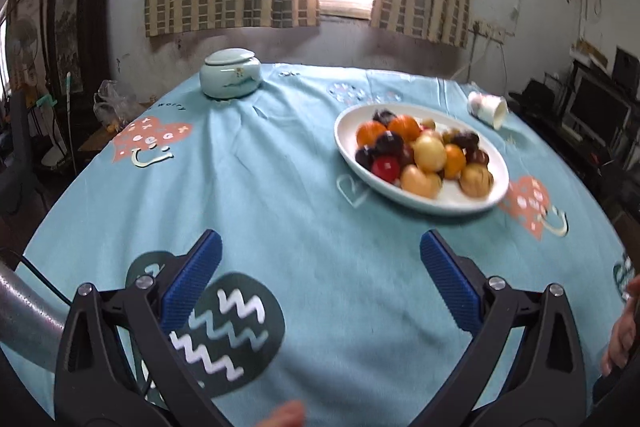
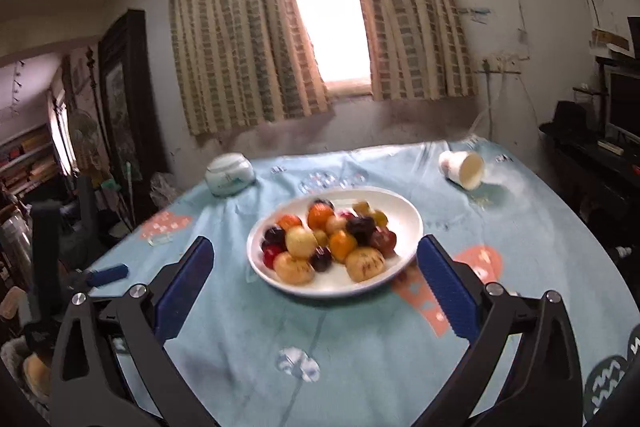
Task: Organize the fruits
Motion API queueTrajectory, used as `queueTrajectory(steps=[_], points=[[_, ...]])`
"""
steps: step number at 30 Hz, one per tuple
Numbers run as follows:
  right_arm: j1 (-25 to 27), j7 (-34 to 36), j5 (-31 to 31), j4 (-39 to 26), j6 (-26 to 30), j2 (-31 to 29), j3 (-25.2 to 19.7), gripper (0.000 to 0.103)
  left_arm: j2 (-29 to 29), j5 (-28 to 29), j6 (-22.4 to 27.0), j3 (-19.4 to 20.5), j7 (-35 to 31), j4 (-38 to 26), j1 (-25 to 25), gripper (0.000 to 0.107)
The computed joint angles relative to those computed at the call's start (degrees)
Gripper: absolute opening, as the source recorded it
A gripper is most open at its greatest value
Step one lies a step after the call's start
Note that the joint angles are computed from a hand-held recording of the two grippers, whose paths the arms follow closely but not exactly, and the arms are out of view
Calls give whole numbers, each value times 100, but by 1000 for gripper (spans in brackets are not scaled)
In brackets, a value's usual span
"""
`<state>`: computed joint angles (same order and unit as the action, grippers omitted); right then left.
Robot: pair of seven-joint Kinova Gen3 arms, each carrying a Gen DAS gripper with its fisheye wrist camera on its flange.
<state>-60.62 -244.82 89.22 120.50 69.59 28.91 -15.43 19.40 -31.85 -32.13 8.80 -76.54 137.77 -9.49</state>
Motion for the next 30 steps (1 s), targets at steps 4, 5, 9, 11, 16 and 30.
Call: queueTrajectory(steps=[4, 5, 9, 11, 16, 30], points=[[-6, 104, -401, -69, -27, -17, 32, 102, -141, 848, -350, -705, -932, 320, 1061, 101], [17, 93, -356, -41, -83, -48, 47, 102, -120, 1081, -583, -879, -1165, 414, 1326, 101], [305, 396, -377, -115, -552, -122, 78, 102, -162, 1934, -624, -992, -1727, 403, 1877, 101], [478, 582, -348, -138, -866, -163, 112, 102, -212, 1961, -169, -529, -1575, 182, 1539, 101], [553, 195, -219, 30, -1103, -136, 162, 102, 12, 2242, 30, -355, -1797, -39, 1524, 101], [441, 675, -548, -303, -1209, 7, 188, 102, -6, 1769, 124, -167, -1297, -37, 1131, 101]])
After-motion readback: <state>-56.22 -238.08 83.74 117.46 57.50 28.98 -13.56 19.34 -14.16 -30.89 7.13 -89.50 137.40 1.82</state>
